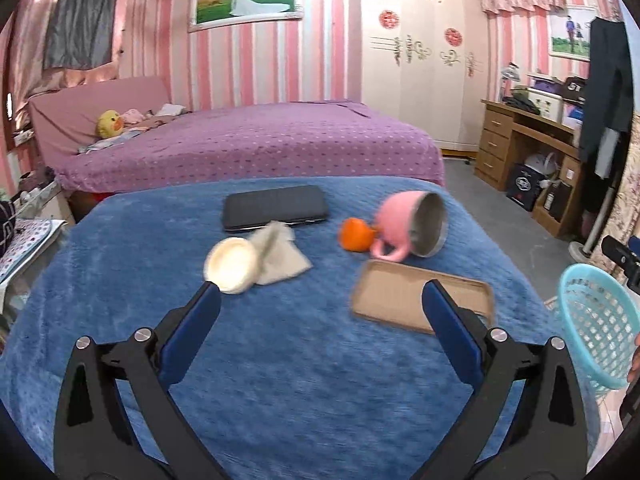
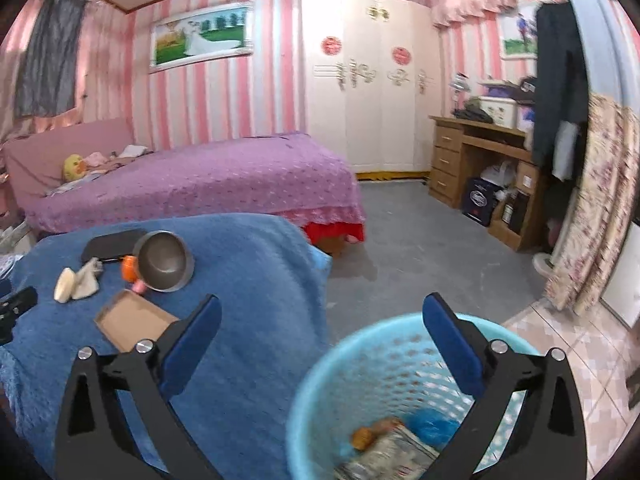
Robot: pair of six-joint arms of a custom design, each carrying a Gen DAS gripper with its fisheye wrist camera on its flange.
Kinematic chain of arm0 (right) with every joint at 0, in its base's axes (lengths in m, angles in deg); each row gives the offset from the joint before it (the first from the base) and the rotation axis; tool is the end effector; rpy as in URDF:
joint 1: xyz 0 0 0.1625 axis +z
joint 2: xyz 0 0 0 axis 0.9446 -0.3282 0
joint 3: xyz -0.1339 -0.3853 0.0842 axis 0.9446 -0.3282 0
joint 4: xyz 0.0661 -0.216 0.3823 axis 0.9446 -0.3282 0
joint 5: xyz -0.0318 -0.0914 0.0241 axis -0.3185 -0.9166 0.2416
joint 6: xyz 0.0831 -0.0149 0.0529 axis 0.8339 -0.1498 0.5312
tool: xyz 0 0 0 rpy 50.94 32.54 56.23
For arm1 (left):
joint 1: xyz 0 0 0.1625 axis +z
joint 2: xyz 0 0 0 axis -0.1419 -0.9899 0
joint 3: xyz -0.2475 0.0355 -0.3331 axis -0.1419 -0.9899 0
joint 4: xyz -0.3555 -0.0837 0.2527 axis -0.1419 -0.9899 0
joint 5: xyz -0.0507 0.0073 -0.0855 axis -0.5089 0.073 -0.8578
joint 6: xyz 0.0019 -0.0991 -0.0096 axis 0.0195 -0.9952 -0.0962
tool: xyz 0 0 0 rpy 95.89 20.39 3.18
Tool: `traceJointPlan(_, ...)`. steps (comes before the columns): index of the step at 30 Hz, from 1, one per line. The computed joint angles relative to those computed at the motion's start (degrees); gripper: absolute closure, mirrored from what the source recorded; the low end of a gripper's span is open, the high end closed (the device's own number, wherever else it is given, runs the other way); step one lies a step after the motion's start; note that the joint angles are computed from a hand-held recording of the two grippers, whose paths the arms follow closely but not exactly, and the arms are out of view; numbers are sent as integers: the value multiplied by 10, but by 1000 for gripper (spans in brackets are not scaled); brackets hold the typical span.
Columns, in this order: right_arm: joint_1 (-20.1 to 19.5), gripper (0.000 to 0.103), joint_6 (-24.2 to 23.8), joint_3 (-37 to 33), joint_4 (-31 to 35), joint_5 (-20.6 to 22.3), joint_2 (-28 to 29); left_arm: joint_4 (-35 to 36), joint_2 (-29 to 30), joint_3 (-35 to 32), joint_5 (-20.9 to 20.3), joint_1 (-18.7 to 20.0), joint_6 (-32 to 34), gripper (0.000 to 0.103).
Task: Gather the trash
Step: 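Move both open tools back over the bed toward the cup lid and tissue, then grasp the gold paper cup lid with the left tool while the right tool grasps the orange bottle cap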
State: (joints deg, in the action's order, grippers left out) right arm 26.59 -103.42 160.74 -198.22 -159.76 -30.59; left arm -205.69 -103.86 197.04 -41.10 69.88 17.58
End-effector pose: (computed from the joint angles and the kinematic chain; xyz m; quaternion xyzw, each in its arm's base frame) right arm 0.1477 -0.5616 0.1444 0.0754 -0.7415 0.5447 0.3844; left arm -0.1219 -0.6376 0.1650 0.2657 0.8147 -0.4268 0.2891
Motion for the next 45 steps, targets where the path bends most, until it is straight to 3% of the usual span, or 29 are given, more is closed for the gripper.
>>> traceJointPlan(11,34,5,6,-129,98,43,95,9,11,-82,-10,51,29,6)
traceJointPlan(18,33,5,-1,-201,133,69,149,37,42,-148,-12,74,25,6)
traceJointPlan(23,25,5,-9,-233,148,63,177,72,67,-181,-5,92,21,6)
traceJointPlan(32,21,5,-1,-245,147,44,186,212,84,-235,0,110,-41,6)
traceJointPlan(38,27,5,-21,-265,155,23,199,287,94,-265,-9,117,-61,6)
traceJointPlan(41,29,5,-25,-272,167,14,202,322,94,-275,-26,120,-68,14)
traceJointPlan(45,28,5,-15,-269,181,14,197,337,89,-272,-49,123,-63,39)
